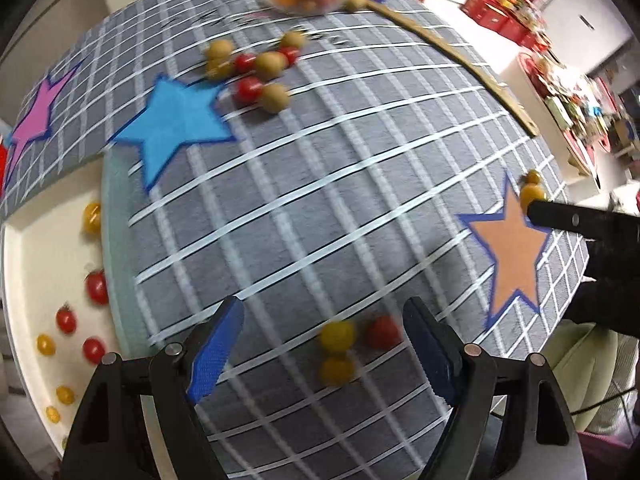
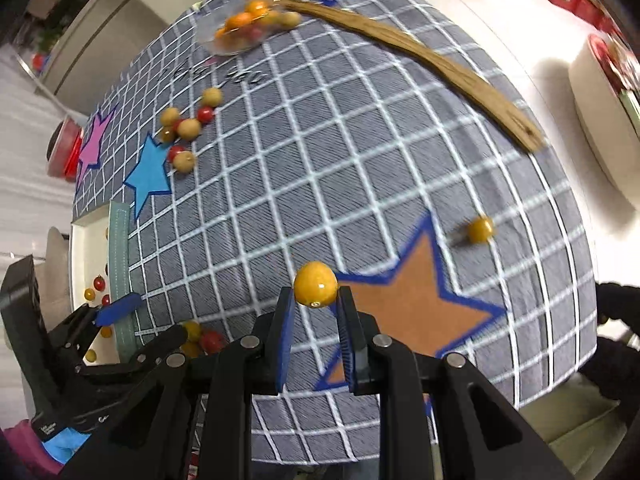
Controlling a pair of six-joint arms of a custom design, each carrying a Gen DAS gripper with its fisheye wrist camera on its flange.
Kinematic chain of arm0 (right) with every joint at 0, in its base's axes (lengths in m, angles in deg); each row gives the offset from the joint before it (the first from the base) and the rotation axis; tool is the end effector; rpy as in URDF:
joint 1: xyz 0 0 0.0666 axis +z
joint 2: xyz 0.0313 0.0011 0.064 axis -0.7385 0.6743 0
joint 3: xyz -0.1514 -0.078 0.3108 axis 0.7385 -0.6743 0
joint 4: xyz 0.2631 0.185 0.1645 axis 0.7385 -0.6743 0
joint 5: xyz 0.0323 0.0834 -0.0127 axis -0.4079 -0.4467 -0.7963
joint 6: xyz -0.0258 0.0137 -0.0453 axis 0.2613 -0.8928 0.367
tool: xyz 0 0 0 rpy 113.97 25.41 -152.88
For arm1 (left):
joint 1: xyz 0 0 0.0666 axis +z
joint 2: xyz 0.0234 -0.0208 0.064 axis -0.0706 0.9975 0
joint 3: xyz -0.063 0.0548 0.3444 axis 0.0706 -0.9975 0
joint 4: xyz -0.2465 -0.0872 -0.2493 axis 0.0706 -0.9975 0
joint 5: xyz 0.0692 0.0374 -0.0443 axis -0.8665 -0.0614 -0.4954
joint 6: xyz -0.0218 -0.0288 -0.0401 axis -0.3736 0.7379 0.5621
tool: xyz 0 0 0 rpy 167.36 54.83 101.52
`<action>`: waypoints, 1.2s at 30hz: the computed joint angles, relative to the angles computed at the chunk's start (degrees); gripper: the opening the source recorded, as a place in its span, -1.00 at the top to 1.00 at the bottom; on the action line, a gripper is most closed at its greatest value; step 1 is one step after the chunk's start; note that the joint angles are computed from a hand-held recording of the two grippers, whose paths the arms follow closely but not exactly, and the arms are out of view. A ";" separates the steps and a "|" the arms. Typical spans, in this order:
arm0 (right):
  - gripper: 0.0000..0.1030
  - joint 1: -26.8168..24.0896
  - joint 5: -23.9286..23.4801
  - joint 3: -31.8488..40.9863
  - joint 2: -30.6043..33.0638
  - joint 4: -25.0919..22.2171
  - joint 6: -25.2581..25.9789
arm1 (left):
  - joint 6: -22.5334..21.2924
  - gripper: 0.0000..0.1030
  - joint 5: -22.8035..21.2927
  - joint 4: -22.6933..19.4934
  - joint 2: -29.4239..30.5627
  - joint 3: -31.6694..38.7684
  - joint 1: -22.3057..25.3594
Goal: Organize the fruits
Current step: 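Carry the held yellow tomatoes across the cloth toward the tray, then lower both tools over the tray and open them to release the tomatoes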
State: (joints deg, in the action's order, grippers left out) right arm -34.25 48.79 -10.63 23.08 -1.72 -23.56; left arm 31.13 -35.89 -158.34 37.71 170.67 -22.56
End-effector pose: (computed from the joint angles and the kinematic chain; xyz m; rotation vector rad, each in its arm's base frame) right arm 0.3711 0.0902 0.3370 1.0198 2.7260 0.3306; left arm 0.5168 -0.1825 0.3163 1.2736 2.7396 -0.3508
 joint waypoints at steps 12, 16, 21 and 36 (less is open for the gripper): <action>0.56 -5.05 1.88 -14.16 -16.93 -3.21 -6.73 | -1.13 -0.62 2.43 1.39 2.10 3.18 -14.03; 0.56 -7.41 1.57 -17.59 -21.57 -4.56 -7.96 | 1.37 -0.62 3.06 1.58 4.61 6.52 -18.22; 0.56 -9.76 0.59 -20.95 -26.08 -5.17 -8.77 | 5.38 -0.62 1.50 3.21 7.65 9.60 -22.08; 0.56 -12.78 -1.23 -23.18 -28.81 -4.69 -6.12 | 6.71 0.58 0.75 3.98 7.39 8.77 -23.57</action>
State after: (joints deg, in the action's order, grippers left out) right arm -47.03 47.56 -33.81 -5.73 -6.41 -29.68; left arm 37.84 -35.14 -154.37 45.10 179.44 -46.12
